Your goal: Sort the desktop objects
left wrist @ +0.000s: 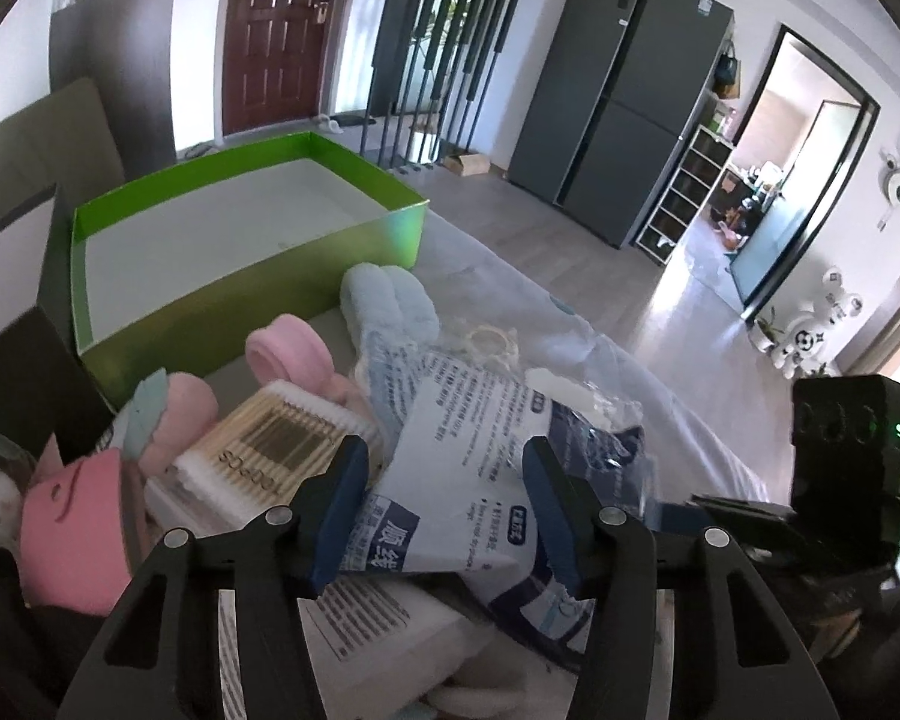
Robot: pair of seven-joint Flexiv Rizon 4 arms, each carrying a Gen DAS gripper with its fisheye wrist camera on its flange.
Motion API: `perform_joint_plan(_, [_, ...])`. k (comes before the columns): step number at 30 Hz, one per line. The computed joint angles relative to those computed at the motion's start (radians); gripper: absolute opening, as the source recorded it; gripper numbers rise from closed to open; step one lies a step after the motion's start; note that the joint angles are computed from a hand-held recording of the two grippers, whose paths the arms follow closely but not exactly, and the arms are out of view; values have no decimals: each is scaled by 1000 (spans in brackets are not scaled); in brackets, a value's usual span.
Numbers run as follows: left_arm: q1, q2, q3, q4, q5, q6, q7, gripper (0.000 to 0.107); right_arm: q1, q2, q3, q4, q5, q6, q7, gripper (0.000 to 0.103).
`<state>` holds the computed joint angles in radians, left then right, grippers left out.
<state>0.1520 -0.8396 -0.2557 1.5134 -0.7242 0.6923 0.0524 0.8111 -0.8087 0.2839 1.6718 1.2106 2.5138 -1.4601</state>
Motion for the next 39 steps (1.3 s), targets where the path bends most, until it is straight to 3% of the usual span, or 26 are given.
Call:
perform_joint_plan(7, [21,26,-4,40,-35,-16,15,49,-24,19,-2,-10,41,-17,-93,38])
perform_joint_plan(17, [33,57,-2,72,-91,-28,54,46,-40,39,3,-23,43,-11,-161,36])
perform_joint_plan(28, [43,75,-7,94,-162,-32,95,38,-51,56,25,-88,102,1,-328,30])
perform_joint_plan(39, [64,84,-2,91,-234,-96,128,37,-81,64,61,-168,151,17,-501,30])
